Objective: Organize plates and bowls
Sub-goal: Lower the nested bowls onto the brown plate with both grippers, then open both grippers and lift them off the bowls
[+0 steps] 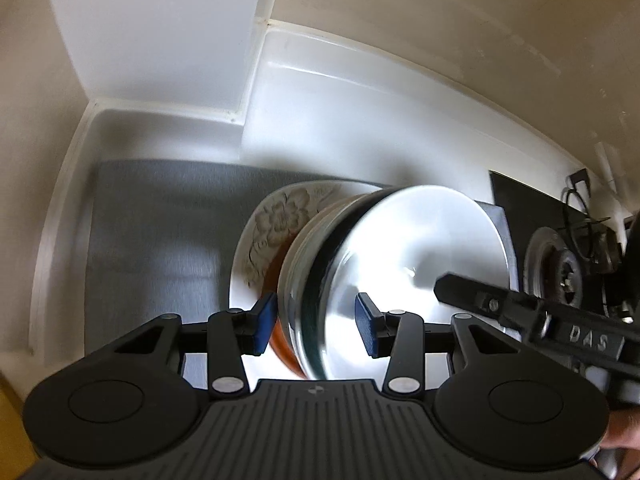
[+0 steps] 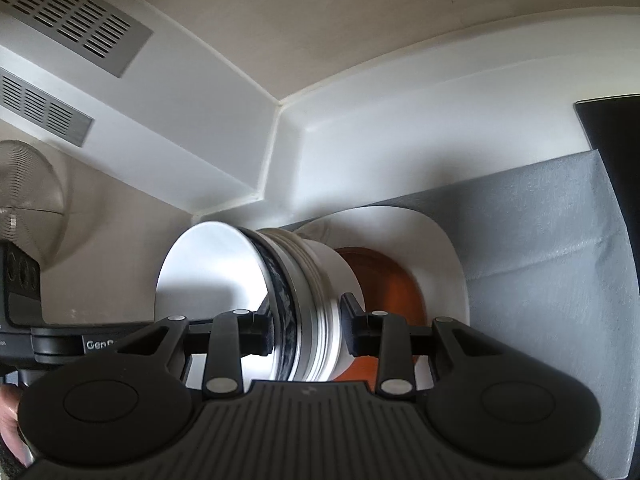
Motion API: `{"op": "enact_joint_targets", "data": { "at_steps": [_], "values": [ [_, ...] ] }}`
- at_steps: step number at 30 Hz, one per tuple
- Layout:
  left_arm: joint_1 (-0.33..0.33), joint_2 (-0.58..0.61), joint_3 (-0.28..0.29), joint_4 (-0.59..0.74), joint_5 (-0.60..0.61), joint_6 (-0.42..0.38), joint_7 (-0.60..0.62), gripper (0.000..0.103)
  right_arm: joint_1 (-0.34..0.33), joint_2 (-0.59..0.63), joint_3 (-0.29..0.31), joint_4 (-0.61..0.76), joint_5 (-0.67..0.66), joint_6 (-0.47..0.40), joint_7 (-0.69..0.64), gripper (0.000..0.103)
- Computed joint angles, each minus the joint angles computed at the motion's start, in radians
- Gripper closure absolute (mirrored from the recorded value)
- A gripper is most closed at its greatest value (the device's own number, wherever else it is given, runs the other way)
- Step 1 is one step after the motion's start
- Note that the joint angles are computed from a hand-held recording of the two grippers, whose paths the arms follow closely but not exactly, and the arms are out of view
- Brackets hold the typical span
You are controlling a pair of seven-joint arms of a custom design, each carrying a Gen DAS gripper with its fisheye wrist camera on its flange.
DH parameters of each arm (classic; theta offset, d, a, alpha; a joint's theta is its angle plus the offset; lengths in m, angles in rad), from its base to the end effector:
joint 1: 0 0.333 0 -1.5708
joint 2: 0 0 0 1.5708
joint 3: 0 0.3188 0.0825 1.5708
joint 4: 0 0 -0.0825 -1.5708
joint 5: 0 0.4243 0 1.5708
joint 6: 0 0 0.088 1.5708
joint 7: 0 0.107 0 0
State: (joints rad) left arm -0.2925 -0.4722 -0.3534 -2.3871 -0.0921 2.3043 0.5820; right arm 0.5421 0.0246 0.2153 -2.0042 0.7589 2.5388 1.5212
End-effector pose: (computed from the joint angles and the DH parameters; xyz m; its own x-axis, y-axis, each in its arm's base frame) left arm 0.3783 -0.3009 0.5088 0.3427 -0.9027 0.2600 -0.8765 -0.4069 -0.2574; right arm 0.4675 0.4297 0.4830 0.3222 -0.7269 -0.6064 -0.9371 -0.1540 -0.3133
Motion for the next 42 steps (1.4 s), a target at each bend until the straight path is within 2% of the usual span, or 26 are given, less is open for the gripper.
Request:
{"op": "enact_joint_targets", "data": {
  "at_steps": [5, 8, 9, 11, 16, 19, 21, 23, 26, 28, 29, 30, 31, 34, 40, 42],
  "values": [
    [0.017, 0.020, -0.014, -0.037, 0.033, 0.080, -0.042, 0.064, 0.003, 0.030, 0.009, -0.009, -0.041, 0.034, 0.036, 0.068],
    [0.013, 0.043, -0.011, -0.030, 0.040, 0.092, -0.033, 0.064, -0.004, 0.026, 0.013, -0.029, 0.016, 0.066, -0.004, 0.070],
    [0.010, 0.053, -0.009, -0.028, 0.037, 0.098, -0.028, 0.064, -0.003, 0.027, 0.012, -0.032, -0.015, 0.066, 0.017, 0.071],
    [0.010, 0.071, -0.014, -0.017, 0.047, 0.104, -0.033, 0.064, -0.003, 0.029, 0.009, -0.037, -0.068, 0.059, 0.062, 0.073],
    [0.002, 0.090, -0.024, -0.005, 0.082, 0.110, -0.034, 0.064, -0.016, 0.011, 0.007, -0.077, 0.012, 0.055, 0.035, 0.074],
    [0.006, 0.108, -0.044, 0.027, 0.131, 0.060, -0.059, 0.066, -0.014, 0.000, 0.005, -0.099, 0.079, 0.072, 0.002, 0.073],
    [0.012, 0.111, -0.074, 0.042, 0.210, 0.039, -0.089, 0.066, -0.008, -0.007, 0.003, -0.101, 0.040, 0.081, 0.029, 0.071],
    [0.017, 0.105, -0.105, 0.055, 0.295, 0.006, -0.137, 0.066, 0.006, -0.033, 0.008, -0.122, -0.028, 0.131, 0.015, 0.071],
    [0.007, 0.066, -0.106, 0.032, 0.344, 0.035, -0.179, 0.066, 0.025, -0.076, 0.008, -0.162, -0.159, 0.211, 0.057, 0.071],
    [0.017, 0.042, -0.107, 0.023, 0.371, 0.041, -0.204, 0.068, 0.038, -0.081, 0.002, -0.169, -0.211, 0.258, 0.067, 0.081],
    [0.021, 0.033, -0.102, 0.015, 0.377, 0.050, -0.210, 0.074, 0.045, -0.077, -0.003, -0.164, -0.208, 0.280, 0.053, 0.087],
    [0.013, 0.028, -0.082, 0.003, 0.356, 0.076, -0.192, 0.077, 0.052, -0.074, -0.007, -0.159, -0.196, 0.297, 0.036, 0.097],
    [0.011, 0.024, -0.070, -0.009, 0.339, 0.100, -0.183, 0.077, 0.055, -0.067, -0.011, -0.148, -0.192, 0.304, 0.025, 0.099],
    [0.022, 0.044, -0.072, -0.004, 0.330, 0.104, -0.165, 0.077, 0.051, -0.031, -0.010, -0.103, -0.264, 0.281, 0.052, 0.101],
    [-0.002, 0.038, -0.029, -0.070, 0.199, 0.190, -0.144, 0.079, 0.034, 0.003, 0.003, -0.072, -0.395, 0.265, 0.145, 0.101],
    [-0.006, 0.022, -0.029, -0.074, 0.172, 0.181, -0.132, 0.079, 0.027, -0.016, 0.007, -0.083, -0.371, 0.251, 0.144, 0.100]
  ]
}}
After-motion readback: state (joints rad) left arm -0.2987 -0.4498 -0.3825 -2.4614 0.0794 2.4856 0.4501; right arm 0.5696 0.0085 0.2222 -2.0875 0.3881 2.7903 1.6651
